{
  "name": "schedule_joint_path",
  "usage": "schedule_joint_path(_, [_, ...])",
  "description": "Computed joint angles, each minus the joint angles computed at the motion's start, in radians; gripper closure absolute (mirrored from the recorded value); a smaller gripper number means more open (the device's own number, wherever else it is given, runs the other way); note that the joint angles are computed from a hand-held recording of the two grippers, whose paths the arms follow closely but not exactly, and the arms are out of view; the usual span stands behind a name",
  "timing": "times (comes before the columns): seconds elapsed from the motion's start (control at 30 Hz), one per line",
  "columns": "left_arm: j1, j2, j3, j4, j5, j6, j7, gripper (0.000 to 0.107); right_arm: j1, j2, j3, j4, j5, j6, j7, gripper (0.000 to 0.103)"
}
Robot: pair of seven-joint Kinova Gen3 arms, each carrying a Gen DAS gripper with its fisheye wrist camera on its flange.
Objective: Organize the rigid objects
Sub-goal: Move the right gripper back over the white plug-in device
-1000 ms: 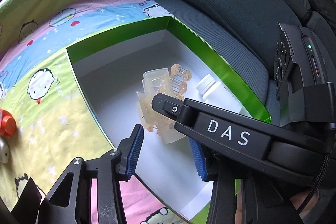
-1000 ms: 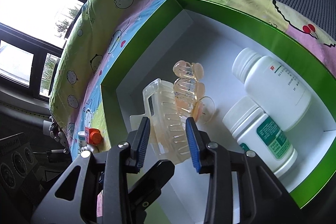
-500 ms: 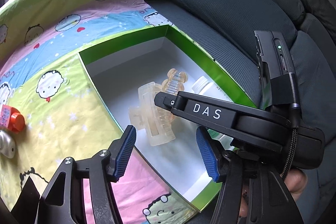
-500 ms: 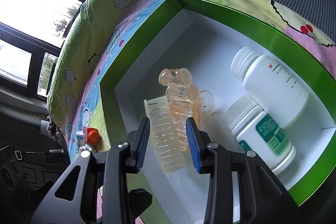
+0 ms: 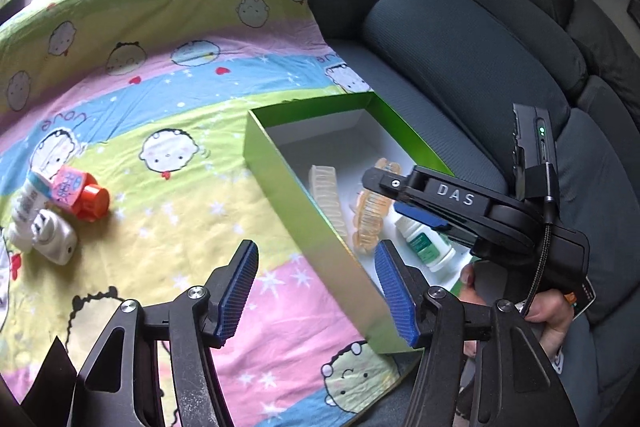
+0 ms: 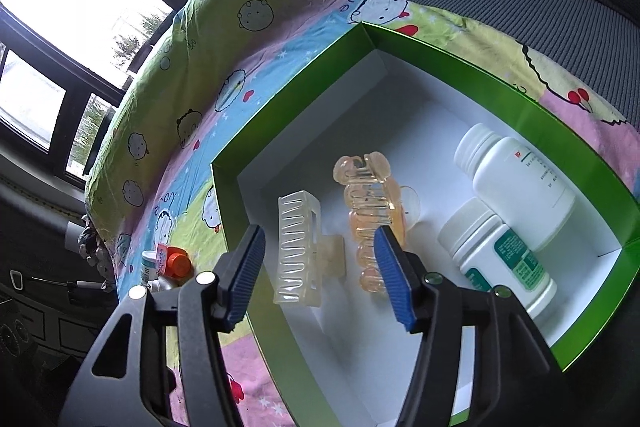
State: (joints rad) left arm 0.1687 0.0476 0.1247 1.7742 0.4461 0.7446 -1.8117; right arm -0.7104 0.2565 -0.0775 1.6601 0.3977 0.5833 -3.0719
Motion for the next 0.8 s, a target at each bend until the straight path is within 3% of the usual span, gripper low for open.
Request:
schedule_joint_path(0.07, [-0.029,-0.033,-0.026,0.041,0.038,-0.021,-0.035,0.045,-0.018,0.002,0.008,-0.007,0.029,0.007,-0.017,0.041])
schedule_joint_path(0.2, [-0.075,-0.081,-0.074,0.116,0.049,-0.076,-0.024,0.031,-0.033,0.014,0.004,-0.033,0.059,0.019,-0.014,0.039])
schedule_joint_path(0.27, [-0.094,-0.096,-0.088,0.144,0.018,-0.095,-0.006,0.029,-0.012,0.014,-0.017,-0.036,0.029,-0.012,0.037,0.039])
schedule_joint_path(0.43, [-0.142,-0.121,-0.131,0.193,-0.049,-0.095,0.016,0.029,-0.063,0.029,-0.005,-0.076,0.064,-0.008,0.087,0.020])
schedule_joint_path(0.67, [-0.227,-0.146,-0.200,0.273,-0.052,-0.138,-0.014,0.028,-0.111,0.092,-0.005,-0.166,0.076,0.019,0.168,0.011])
schedule_joint_path(0.8, [-0.279,-0.150,-0.202,0.310,-0.122,-0.217,0.073,0.028,-0.141,0.133,0.004,-0.210,0.068,0.011,0.202,0.008])
